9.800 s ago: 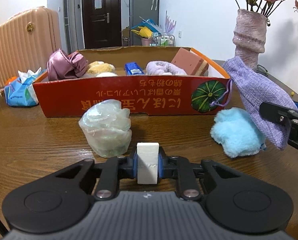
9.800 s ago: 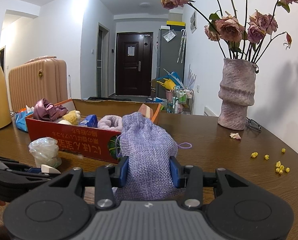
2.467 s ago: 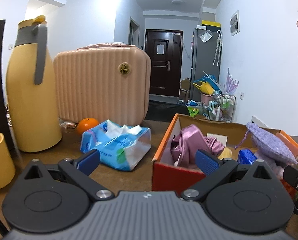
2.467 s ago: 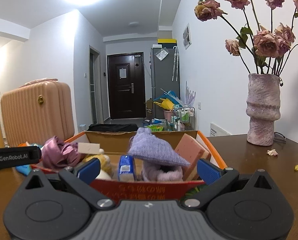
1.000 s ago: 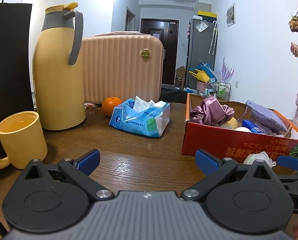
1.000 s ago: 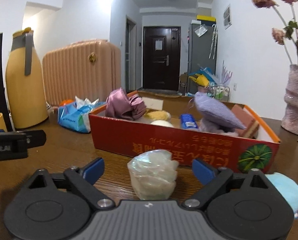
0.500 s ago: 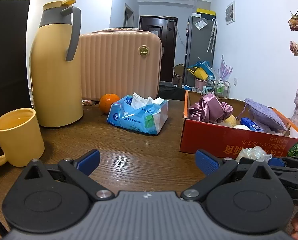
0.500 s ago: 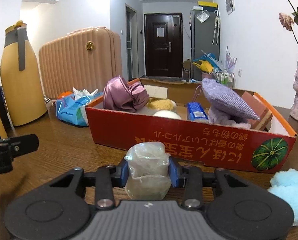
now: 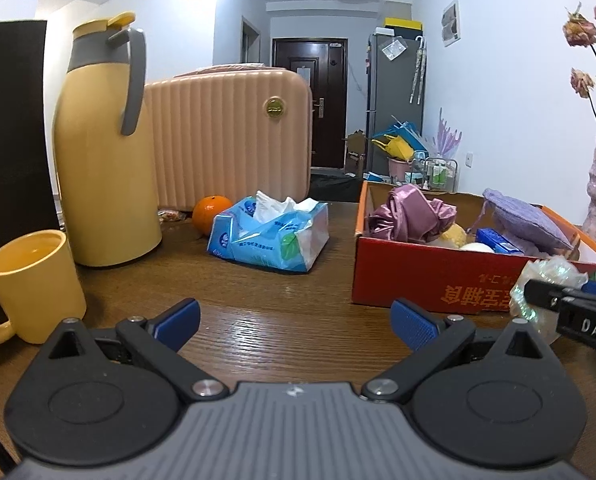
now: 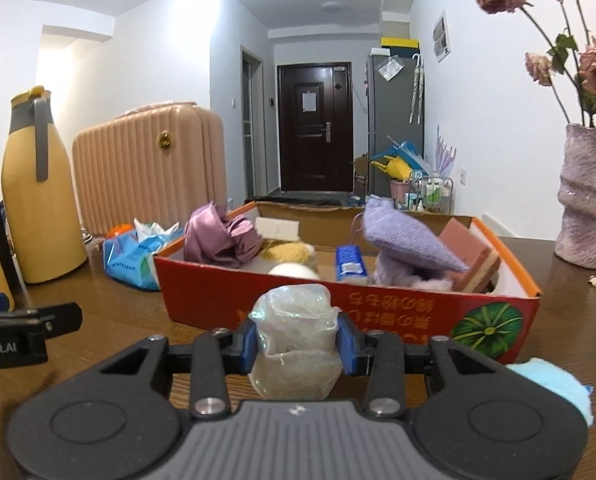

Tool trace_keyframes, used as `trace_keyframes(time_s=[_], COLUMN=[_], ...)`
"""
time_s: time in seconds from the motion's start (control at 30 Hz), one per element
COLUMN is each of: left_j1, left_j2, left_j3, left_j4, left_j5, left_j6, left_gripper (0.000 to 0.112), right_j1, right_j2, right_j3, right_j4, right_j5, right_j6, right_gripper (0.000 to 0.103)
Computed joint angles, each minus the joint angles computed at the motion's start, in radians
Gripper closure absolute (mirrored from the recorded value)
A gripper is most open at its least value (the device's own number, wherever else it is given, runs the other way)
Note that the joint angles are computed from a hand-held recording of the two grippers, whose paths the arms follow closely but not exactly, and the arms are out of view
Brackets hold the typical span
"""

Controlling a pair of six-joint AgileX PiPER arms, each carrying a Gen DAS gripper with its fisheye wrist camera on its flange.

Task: Organize soft objects
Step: 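Grasp the light-blue fluffy plush with the left tool while the right tool holds the bag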

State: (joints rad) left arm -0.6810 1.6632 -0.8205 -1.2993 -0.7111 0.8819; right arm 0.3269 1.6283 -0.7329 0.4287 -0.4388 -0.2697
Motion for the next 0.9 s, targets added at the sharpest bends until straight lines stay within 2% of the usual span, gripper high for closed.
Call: trace_keyframes(time_s=[0.57, 0.9], left_j1=[-0.102, -0.176], left_j2=[0.074, 0.153], left_j3=[-0.091, -0.2], left_j4=[-0.073, -0.128], left_j5=[-0.024, -0.028], left_j6=[0.022, 0.067], left_gripper=[0.009, 0.009], right_j1=[-0.16, -0.334], right_j2=[-0.128, -0.185], right_j3=[0.137, 0.187], right_j4=[-0.274, -0.536], right_j5=[-0.068, -0.102], right_j6=[0.196, 0.385], right_gripper=[0.064, 0.064])
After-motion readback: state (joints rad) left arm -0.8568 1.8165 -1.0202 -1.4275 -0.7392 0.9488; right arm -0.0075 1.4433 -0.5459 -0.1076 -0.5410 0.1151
